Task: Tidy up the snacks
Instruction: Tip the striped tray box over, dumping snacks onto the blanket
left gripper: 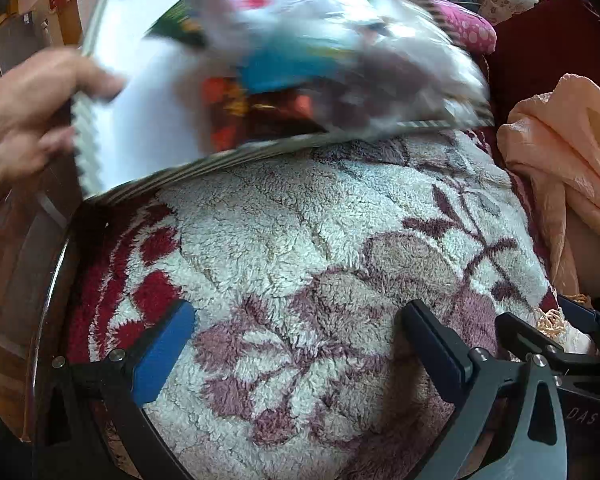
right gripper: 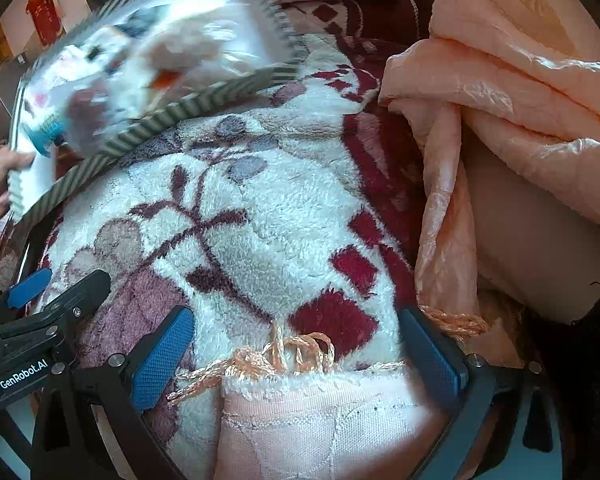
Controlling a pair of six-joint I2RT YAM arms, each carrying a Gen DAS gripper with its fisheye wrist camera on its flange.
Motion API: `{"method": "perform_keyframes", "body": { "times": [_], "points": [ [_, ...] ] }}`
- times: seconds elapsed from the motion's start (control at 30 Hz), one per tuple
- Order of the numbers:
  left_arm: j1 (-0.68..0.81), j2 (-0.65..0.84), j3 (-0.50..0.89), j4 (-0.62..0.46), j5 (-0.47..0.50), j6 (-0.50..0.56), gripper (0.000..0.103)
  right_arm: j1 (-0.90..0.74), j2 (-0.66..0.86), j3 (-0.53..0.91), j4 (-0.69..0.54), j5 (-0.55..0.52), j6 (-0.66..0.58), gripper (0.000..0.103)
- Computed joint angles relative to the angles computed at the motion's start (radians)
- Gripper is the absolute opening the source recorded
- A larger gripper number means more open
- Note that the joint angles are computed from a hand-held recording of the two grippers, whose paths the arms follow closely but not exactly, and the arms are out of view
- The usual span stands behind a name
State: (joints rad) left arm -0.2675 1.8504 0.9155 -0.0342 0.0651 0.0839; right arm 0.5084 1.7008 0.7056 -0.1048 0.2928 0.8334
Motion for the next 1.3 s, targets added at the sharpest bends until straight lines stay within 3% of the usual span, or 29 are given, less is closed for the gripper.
{"method": "perform_keyframes", "body": {
  "times": [1.3],
  "points": [
    [-0.001, 0.022, 0.014, 0.007, -0.003, 0.002, 0.103, -0.003, -0.004, -0.026, 0.031, -0.001, -0.005, 0.102]
  ]
}}
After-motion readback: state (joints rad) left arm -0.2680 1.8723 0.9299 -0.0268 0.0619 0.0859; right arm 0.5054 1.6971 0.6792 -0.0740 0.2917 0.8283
